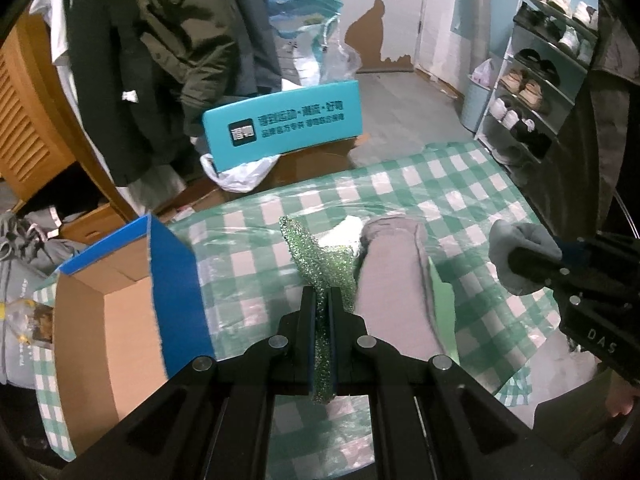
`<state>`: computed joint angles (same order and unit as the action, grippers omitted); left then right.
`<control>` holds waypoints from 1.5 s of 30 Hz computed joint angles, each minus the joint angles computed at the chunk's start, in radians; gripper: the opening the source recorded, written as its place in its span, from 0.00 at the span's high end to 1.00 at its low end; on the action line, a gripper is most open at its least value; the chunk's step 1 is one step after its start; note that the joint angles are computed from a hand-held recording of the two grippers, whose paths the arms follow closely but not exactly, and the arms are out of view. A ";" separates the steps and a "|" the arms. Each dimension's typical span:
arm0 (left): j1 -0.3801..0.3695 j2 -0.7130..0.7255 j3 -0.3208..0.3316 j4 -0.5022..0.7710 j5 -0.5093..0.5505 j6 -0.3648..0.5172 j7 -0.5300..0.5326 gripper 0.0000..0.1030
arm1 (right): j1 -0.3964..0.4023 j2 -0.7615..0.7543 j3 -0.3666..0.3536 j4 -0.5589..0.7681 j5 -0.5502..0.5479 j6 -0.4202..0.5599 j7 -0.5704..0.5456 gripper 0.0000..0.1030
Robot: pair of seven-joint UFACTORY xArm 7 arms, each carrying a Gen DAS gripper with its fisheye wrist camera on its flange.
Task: Organize soft objects
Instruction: 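Carry the sock and scrubber with both grippers over the open cardboard box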
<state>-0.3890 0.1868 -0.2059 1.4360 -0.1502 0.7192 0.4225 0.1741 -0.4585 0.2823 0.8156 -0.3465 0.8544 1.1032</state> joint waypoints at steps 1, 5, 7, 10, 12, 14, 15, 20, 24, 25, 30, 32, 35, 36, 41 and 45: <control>0.003 -0.004 0.001 -0.003 -0.001 -0.002 0.004 0.95 | 0.000 0.006 0.001 0.006 -0.002 0.000 -0.002 0.76; 0.013 -0.023 0.009 -0.023 0.003 -0.024 0.014 0.95 | 0.004 0.034 0.008 0.038 -0.013 0.003 -0.004 0.76; 0.018 -0.029 0.014 -0.029 0.009 -0.029 0.013 0.95 | 0.008 0.053 0.009 0.057 -0.020 0.003 -0.006 0.76; 0.027 -0.035 0.020 -0.034 0.016 -0.034 0.010 0.95 | 0.015 0.082 0.010 0.090 -0.032 0.006 -0.009 0.76; 0.035 -0.039 0.022 -0.037 0.011 -0.036 0.013 0.95 | 0.021 0.104 0.010 0.115 -0.042 0.007 -0.011 0.76; 0.043 -0.045 0.025 -0.038 0.002 -0.037 0.021 0.95 | 0.028 0.127 0.010 0.140 -0.054 0.007 -0.010 0.76; 0.048 -0.048 0.026 -0.039 -0.004 -0.037 0.025 0.95 | 0.032 0.140 0.010 0.155 -0.059 0.006 -0.011 0.76; 0.068 -0.064 0.034 -0.046 -0.023 -0.043 0.043 0.95 | 0.058 0.204 0.000 0.221 -0.077 -0.003 -0.020 0.76; 0.086 -0.069 0.044 -0.043 -0.034 -0.045 0.053 0.95 | 0.082 0.257 -0.010 0.274 -0.089 -0.002 -0.032 0.76; 0.089 -0.068 0.046 -0.040 -0.032 -0.044 0.052 0.95 | 0.089 0.267 -0.013 0.284 -0.091 -0.004 -0.033 0.76; 0.114 -0.066 0.057 -0.031 -0.043 -0.042 0.058 0.95 | 0.122 0.336 -0.029 0.361 -0.104 -0.004 -0.049 0.76; 0.122 -0.062 0.061 -0.025 -0.046 -0.039 0.057 0.95 | 0.137 0.368 -0.035 0.396 -0.110 -0.003 -0.058 0.76; 0.136 -0.058 0.067 -0.019 -0.050 -0.035 0.057 0.95 | 0.162 0.412 -0.046 0.448 -0.118 -0.001 -0.069 0.76; 0.141 -0.058 0.068 -0.019 -0.054 -0.034 0.061 0.95 | 0.170 0.430 -0.050 0.470 -0.121 0.001 -0.073 0.76; 0.171 -0.056 0.080 -0.017 -0.072 -0.031 0.078 0.95 | 0.216 0.517 -0.073 0.573 -0.130 0.010 -0.100 0.76; 0.194 -0.048 0.091 -0.009 -0.077 -0.026 0.077 0.95 | 0.253 0.585 -0.095 0.653 -0.123 0.018 -0.128 0.76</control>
<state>-0.1948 0.1390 -0.1145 1.4266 -0.2276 0.6937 0.4993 0.4266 0.1262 0.1875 1.4688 -0.4698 0.8720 0.9755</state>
